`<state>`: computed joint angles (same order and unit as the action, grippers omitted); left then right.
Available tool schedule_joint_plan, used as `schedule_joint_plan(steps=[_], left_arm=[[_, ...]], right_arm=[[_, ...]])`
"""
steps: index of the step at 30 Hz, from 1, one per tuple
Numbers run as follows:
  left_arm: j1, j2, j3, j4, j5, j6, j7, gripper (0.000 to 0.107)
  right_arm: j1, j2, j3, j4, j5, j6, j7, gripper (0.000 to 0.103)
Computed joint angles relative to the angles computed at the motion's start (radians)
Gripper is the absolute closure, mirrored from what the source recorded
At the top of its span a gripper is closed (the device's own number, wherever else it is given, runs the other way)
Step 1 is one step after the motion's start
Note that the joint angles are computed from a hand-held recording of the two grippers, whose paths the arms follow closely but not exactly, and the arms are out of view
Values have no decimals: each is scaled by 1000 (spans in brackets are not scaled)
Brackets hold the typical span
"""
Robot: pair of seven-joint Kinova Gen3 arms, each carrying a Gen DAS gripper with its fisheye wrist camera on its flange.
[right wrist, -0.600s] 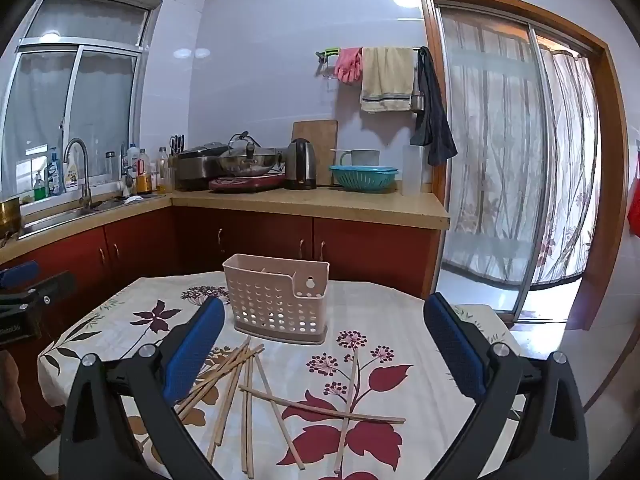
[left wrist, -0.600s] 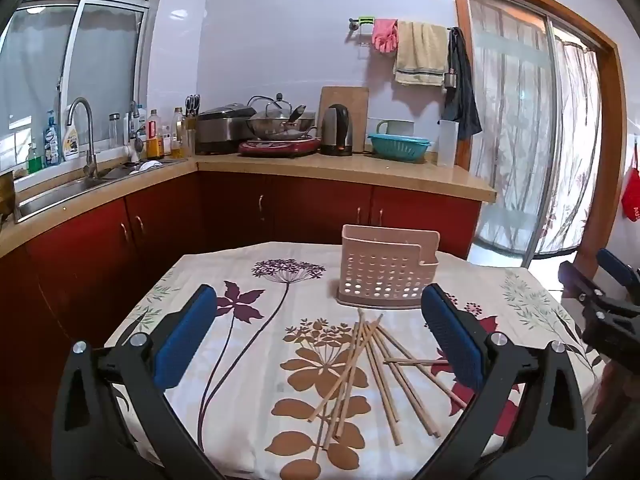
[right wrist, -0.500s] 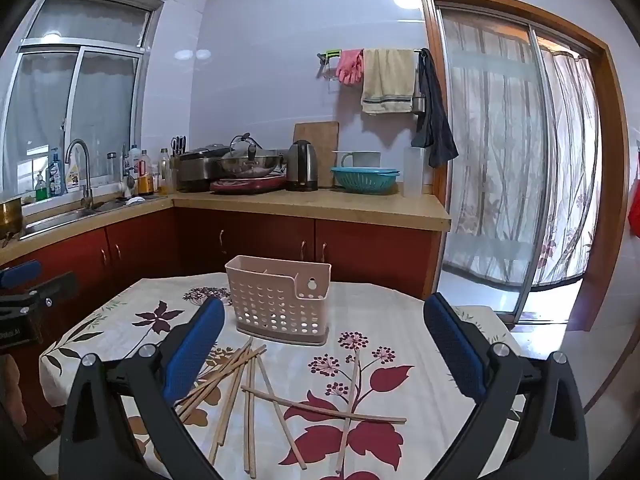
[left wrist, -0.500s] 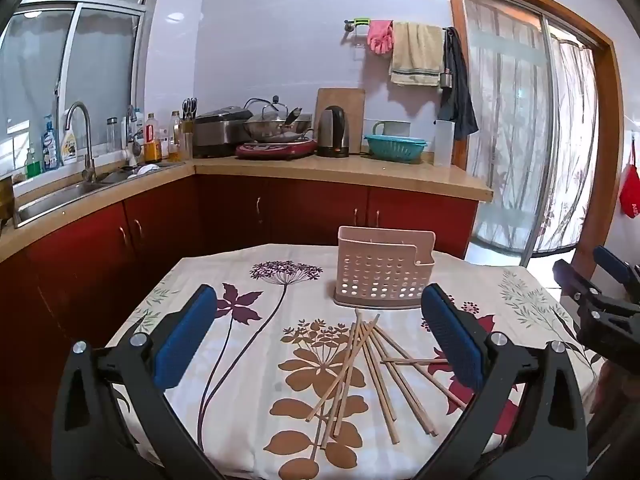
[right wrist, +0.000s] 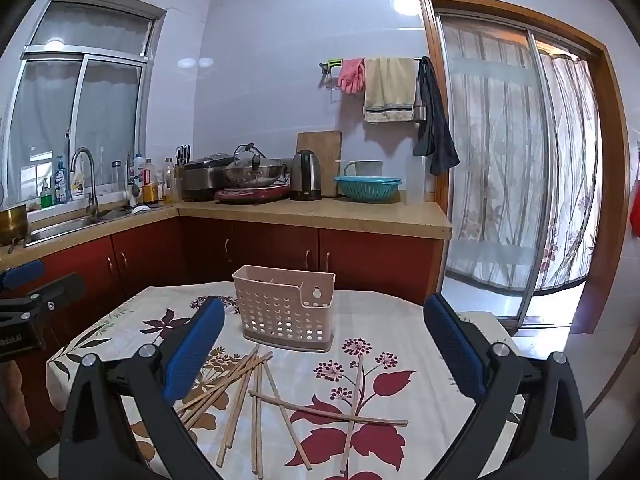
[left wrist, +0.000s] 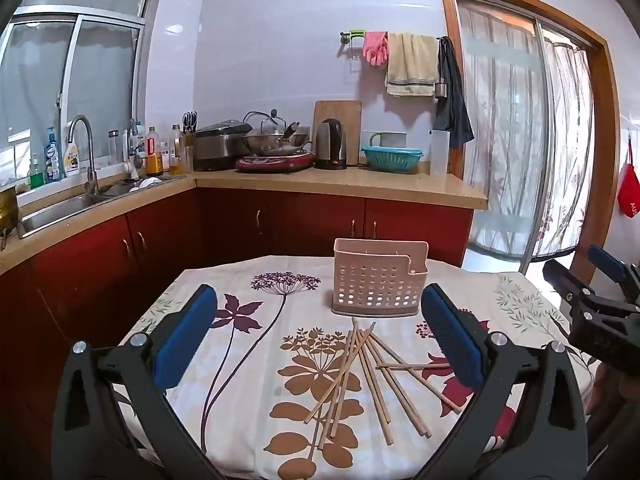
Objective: Organize utensils
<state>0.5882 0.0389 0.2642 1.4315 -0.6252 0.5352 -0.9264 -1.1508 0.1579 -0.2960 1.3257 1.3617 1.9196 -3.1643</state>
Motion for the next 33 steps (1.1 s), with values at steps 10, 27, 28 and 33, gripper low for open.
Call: schedule_joint_plan(steps=[10, 27, 28, 33], left_arm=[[-1, -12, 8, 23, -42, -15, 42, 8], [-8, -14, 13, 32, -49, -25, 49, 8], [-8, -15, 13, 31, -44, -23, 46, 8], [-10, -14, 13, 33, -44, -26, 44, 8]], right_arm=[[-8, 5, -2, 3, 11, 2, 0, 5], [-12, 8, 3, 5, 12, -1, 0, 5], [-12, 8, 3, 4, 12, -1, 0, 5], [-14, 9, 5, 3, 12, -1, 0, 5]])
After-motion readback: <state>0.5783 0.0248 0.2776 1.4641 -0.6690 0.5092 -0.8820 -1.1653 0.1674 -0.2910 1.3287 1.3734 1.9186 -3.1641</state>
